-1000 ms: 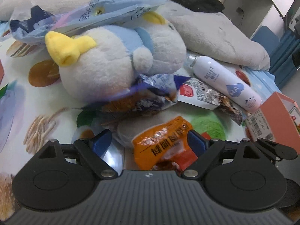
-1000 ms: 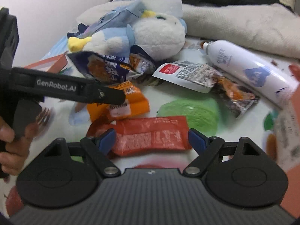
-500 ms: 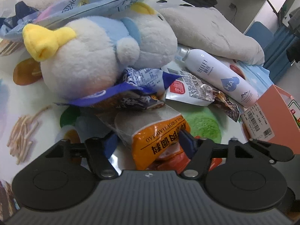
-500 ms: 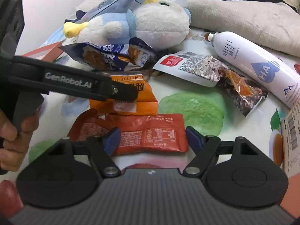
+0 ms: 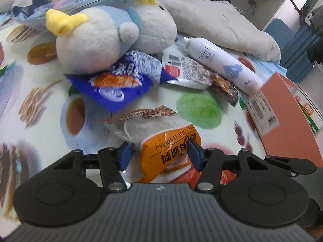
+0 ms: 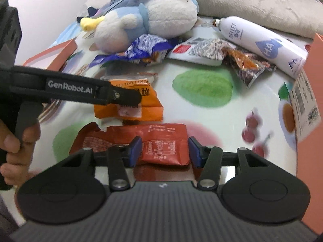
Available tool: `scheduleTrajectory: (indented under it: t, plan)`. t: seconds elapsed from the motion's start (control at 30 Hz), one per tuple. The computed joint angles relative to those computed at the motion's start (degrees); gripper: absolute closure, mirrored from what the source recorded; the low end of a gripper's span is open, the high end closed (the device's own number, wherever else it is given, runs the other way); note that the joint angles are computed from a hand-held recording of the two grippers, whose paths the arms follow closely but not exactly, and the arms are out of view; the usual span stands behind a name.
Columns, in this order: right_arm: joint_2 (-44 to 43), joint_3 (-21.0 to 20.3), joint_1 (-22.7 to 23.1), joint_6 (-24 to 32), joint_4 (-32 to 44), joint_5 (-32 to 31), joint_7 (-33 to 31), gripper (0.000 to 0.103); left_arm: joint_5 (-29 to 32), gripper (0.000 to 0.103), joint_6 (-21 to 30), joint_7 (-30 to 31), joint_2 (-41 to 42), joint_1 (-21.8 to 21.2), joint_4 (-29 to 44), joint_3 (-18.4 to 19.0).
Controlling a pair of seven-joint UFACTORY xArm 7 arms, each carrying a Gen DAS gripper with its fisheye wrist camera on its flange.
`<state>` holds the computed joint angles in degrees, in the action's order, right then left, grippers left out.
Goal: Organize snacks
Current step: 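Grasp the orange packet with the left tool while the right tool grasps the red packet, then lift both held packets and carry them toward the deep pink box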
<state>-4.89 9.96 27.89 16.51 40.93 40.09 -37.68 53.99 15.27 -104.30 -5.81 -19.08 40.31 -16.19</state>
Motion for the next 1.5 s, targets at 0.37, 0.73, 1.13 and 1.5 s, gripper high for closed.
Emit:
scheduleTrajectory:
  t: [0.37, 0.73, 1.13, 1.5]
  plan:
    - [-18.4, -1.2, 0.8, 6.0, -13.7, -12.3, 12.1, 0.096, -17.3, 0.041, 9.9, 3.8, -15.8, -4.8, -7.2, -9.1]
    - [-33.3, -6.2, 7.6, 9.3, -22.0, -15.7, 15.9, 0.09, -28.4, 0.041, 23.0, -1.5, -29.0, -7.9, -9.4, -18.9]
    - [-20.7, -10.6, 17.5, -4.8, -17.7, 1.1, 23.9, 0.042, -34.5, 0.041, 28.1, -4.5, -37.7, -12.1, -13.8, -21.0]
    - [-12.8, -2.7, 12.1, -13.8, -17.0, -8.8, 39.9, 0.042, -35.1, 0.042, 23.3, -1.1, -37.7, -11.2, -16.6, -19.8]
